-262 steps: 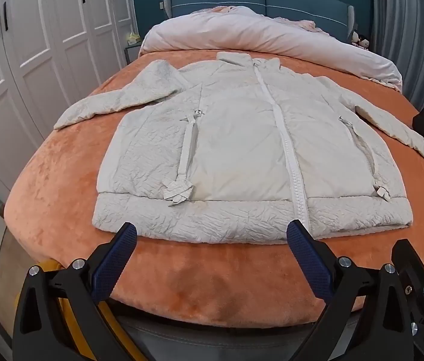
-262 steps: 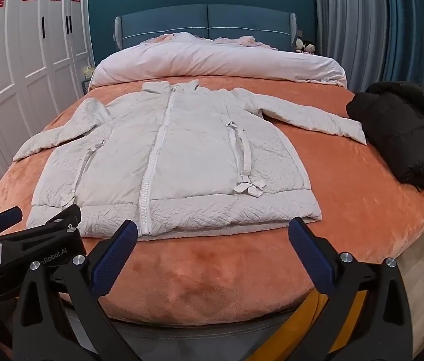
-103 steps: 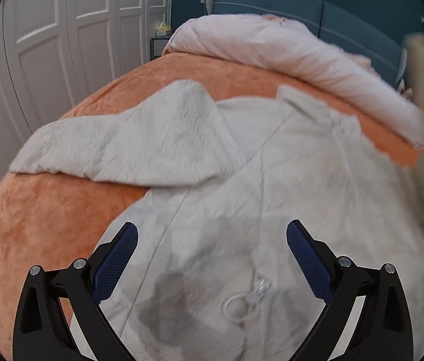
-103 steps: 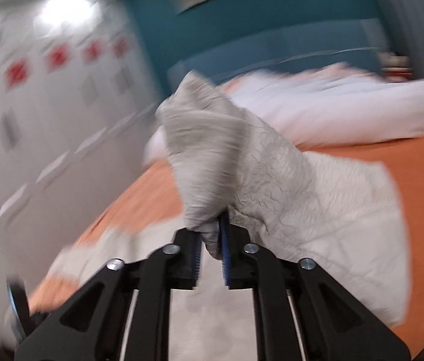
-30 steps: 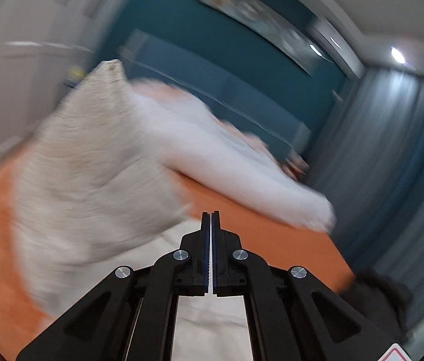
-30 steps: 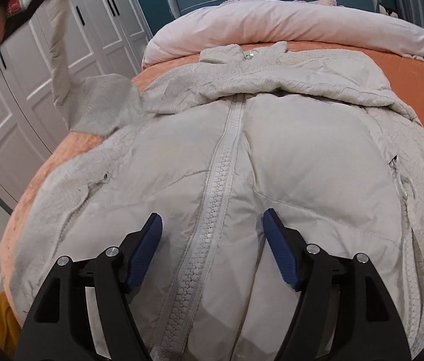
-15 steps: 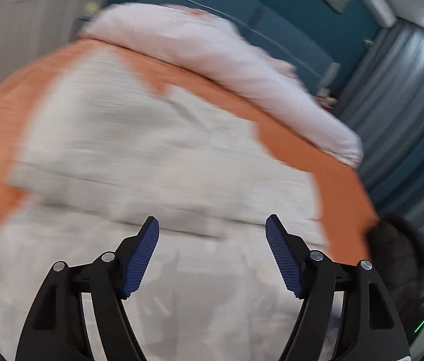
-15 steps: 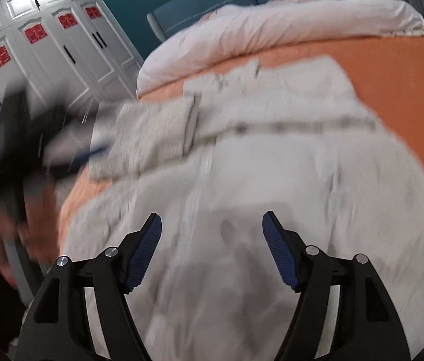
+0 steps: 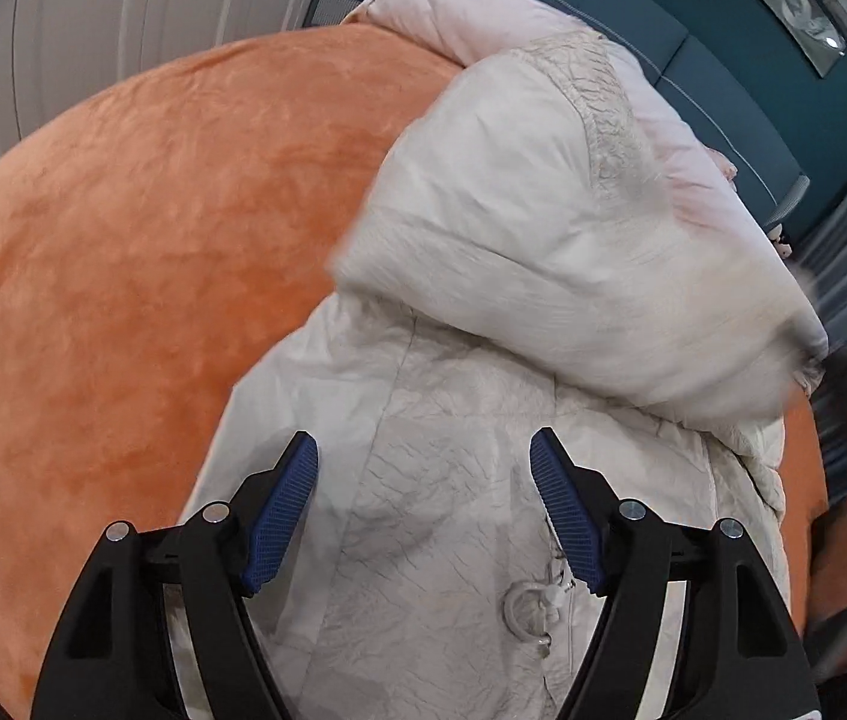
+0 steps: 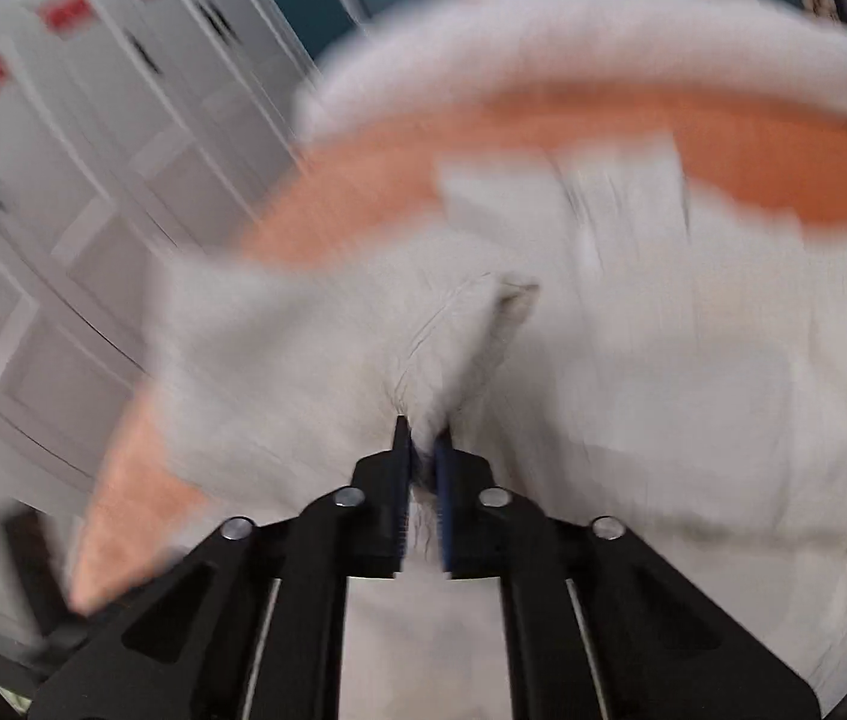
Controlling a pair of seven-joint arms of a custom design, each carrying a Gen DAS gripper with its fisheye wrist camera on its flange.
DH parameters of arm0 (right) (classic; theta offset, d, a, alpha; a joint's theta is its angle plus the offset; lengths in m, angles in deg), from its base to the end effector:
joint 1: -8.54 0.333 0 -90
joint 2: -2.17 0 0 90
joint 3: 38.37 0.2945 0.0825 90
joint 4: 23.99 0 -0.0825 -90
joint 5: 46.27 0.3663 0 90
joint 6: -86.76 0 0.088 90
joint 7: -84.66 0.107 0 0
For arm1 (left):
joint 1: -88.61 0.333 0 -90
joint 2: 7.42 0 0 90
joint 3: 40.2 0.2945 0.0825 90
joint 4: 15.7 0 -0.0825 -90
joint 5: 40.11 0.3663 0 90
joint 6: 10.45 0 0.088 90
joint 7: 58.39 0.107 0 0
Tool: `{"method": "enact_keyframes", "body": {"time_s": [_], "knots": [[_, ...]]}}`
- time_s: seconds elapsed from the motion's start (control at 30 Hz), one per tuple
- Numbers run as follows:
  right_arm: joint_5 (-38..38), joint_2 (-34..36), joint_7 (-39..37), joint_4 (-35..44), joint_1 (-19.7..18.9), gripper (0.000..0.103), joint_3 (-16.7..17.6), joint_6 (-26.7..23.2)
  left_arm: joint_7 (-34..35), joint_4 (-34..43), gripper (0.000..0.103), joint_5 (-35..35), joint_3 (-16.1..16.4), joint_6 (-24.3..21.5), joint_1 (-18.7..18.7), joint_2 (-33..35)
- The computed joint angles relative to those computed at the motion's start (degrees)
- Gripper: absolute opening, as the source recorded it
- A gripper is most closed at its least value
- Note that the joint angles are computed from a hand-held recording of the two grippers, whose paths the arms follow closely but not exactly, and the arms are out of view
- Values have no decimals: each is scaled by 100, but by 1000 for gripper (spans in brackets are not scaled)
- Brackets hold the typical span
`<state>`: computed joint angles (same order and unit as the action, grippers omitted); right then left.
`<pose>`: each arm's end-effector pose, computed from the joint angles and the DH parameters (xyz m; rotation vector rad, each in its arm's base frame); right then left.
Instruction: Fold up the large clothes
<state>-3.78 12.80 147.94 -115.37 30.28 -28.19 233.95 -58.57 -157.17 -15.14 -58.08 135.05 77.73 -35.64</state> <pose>0.5605 0.3241 0.5960 -1.8730 1.0656 -0.0241 0.3768 -0.2241 0.5067 -2.4595 1.0408 -0.8482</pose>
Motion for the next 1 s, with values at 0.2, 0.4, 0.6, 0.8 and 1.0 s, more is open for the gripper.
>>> {"method": "enact_keyframes", "body": {"time_s": [0.2, 0.4, 0.6, 0.8, 1.0], "knots": [[-772, 146, 491, 376, -214, 5, -514, 566, 67, 360, 71, 233, -63, -57, 89, 368], [-1986, 1065, 1737, 648, -581, 9, -674, -550, -192, 935, 71, 579, -92, 297, 188, 876], [-910, 470, 974, -225, -833, 12, -281, 554, -174, 1945, 71, 1247, -68, -49, 326, 1693], [-1918, 487, 1057, -418, -376, 12, -467, 1106, -66, 2476, 70, 1411, 252, -786, 127, 2415], [-2089, 867, 1032, -440, -395, 8, -378, 882, -148, 2013, 70, 1321, 526, -476, 57, 2518]]}}
